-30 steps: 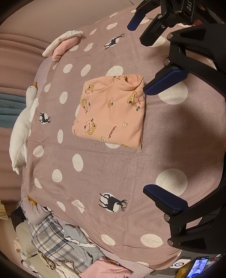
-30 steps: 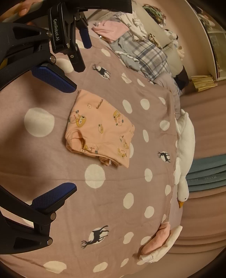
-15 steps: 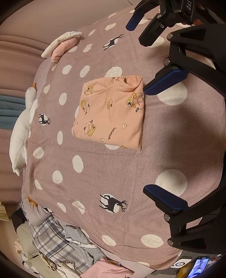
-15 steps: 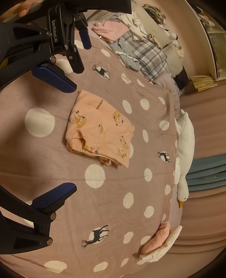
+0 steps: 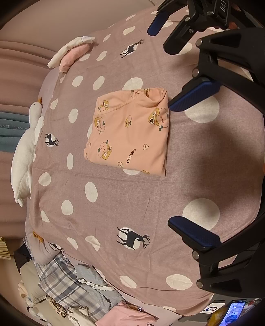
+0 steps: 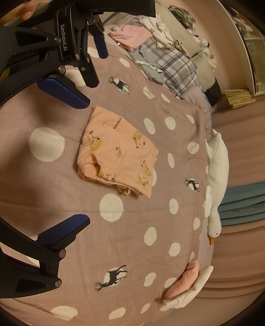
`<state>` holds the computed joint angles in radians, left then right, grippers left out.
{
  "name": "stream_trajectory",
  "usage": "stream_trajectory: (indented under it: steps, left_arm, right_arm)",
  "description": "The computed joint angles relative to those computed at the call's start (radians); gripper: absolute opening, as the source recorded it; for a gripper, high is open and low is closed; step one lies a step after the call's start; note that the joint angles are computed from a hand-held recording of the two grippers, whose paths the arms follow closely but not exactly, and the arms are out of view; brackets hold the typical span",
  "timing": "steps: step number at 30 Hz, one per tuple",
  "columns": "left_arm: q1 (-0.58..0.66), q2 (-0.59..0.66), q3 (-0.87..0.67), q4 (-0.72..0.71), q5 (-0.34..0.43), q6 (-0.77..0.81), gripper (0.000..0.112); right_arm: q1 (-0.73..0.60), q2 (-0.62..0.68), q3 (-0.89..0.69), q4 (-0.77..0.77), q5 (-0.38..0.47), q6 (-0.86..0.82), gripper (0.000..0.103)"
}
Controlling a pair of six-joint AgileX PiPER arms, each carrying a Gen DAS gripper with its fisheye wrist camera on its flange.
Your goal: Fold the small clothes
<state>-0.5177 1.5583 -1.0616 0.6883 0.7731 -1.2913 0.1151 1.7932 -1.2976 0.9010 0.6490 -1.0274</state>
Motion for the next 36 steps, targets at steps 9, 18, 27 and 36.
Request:
stream_trajectory:
  steps: [9,18,27,36]
  left_arm:
    - [0.011,0.003,0.003,-0.009,-0.007,0.019,0.103]
    - [0.014,0.001,0.008,-0.009,-0.016,0.017,0.103]
    - [0.016,0.005,0.004,-0.014,-0.018,0.021,0.103]
    - [0.016,0.008,-0.004,-0.019,-0.021,0.027,0.103]
  right_arm:
    - [-0.002,0.006,-0.007,-0.002,0.007,0.000,0.102]
    - [0.001,0.007,-0.008,-0.007,0.008,0.005,0.102]
    - [0.001,0.010,-0.007,-0.003,0.006,0.001,0.102]
    - [0.000,0.010,-0.009,-0.004,0.009,0.003,0.102]
